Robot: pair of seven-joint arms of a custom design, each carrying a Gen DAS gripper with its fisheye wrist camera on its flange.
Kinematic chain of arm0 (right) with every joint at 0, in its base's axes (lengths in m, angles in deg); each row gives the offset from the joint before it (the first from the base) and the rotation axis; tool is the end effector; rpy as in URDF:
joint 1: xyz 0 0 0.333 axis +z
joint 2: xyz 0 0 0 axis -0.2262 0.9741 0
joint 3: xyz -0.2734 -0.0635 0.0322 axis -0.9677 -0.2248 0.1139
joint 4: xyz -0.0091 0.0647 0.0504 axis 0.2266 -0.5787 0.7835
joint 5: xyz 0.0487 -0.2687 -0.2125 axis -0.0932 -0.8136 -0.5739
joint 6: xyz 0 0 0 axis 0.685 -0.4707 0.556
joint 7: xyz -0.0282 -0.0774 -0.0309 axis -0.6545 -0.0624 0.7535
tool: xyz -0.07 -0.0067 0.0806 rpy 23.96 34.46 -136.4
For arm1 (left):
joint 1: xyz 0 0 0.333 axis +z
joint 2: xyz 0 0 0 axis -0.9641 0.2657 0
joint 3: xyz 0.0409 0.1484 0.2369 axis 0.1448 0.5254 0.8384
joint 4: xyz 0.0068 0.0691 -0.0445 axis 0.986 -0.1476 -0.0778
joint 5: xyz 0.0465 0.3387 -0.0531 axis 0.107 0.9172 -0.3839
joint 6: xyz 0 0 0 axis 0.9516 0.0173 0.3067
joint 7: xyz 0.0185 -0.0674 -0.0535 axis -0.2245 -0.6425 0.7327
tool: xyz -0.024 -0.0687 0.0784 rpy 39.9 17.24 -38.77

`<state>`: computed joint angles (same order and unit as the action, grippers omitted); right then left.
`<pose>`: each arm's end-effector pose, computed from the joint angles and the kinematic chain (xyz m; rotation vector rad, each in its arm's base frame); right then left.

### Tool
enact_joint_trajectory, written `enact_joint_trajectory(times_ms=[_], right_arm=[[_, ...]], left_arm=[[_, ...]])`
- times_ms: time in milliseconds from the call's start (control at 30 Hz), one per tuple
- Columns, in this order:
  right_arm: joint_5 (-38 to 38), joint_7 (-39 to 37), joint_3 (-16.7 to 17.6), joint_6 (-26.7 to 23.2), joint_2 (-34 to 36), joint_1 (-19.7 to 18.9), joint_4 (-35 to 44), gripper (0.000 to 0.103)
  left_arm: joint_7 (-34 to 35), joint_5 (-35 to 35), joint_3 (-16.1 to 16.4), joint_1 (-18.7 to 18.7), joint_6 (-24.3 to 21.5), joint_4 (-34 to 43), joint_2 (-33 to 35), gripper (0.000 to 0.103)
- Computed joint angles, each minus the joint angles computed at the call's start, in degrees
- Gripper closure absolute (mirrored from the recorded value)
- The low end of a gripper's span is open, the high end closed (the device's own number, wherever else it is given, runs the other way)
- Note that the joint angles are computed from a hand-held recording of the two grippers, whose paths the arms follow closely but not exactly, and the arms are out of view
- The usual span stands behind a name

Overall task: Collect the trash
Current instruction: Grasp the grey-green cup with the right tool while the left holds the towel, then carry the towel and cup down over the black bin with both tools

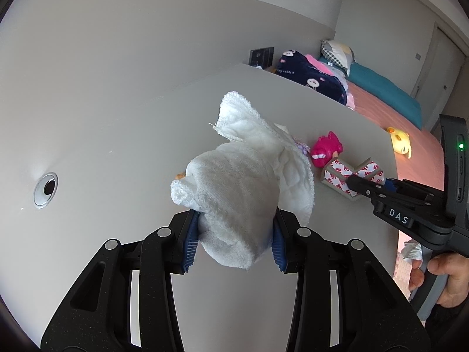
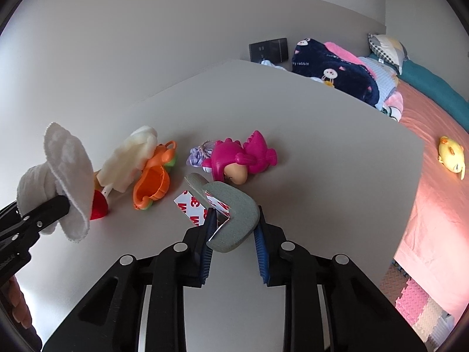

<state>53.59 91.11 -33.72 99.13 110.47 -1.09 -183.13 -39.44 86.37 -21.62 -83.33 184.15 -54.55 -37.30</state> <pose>0.5755 0.2761 0.3585 -2.1003 1.2168 -0.2624 0.4350 -0.2167 0.3946 -2.0126 1.5073 -0.7015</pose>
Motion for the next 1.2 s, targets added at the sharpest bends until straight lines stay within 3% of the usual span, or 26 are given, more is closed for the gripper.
enact_joint_trajectory(times_ms=[400, 733, 933, 1200], right_arm=[[9.8, -8.2, 5.0, 3.2, -7.7, -5.4, -8.7, 0.076], [28.1, -23.0, 7.3, 5.4, -15.0, -7.3, -15.4, 0.076], [40.4, -32.7, 6.3, 5.8, -19.4, -6.9, -19.1, 0.076], [53.0, -42.8, 1.4, 5.2, -23.4, -4.0, -22.7, 0.076]], left_arm=[[-0.2, 0.1, -1.9, -1.7, -1.4, -0.1, -1.6, 0.063], [-1.2, 1.6, -4.1, -4.0, -3.0, 0.2, -2.8, 0.063], [-1.6, 2.4, -4.8, -5.7, -3.2, 1.5, -1.3, 0.063], [-0.7, 2.9, -4.7, -9.1, -4.0, 5.6, 2.8, 0.063]])
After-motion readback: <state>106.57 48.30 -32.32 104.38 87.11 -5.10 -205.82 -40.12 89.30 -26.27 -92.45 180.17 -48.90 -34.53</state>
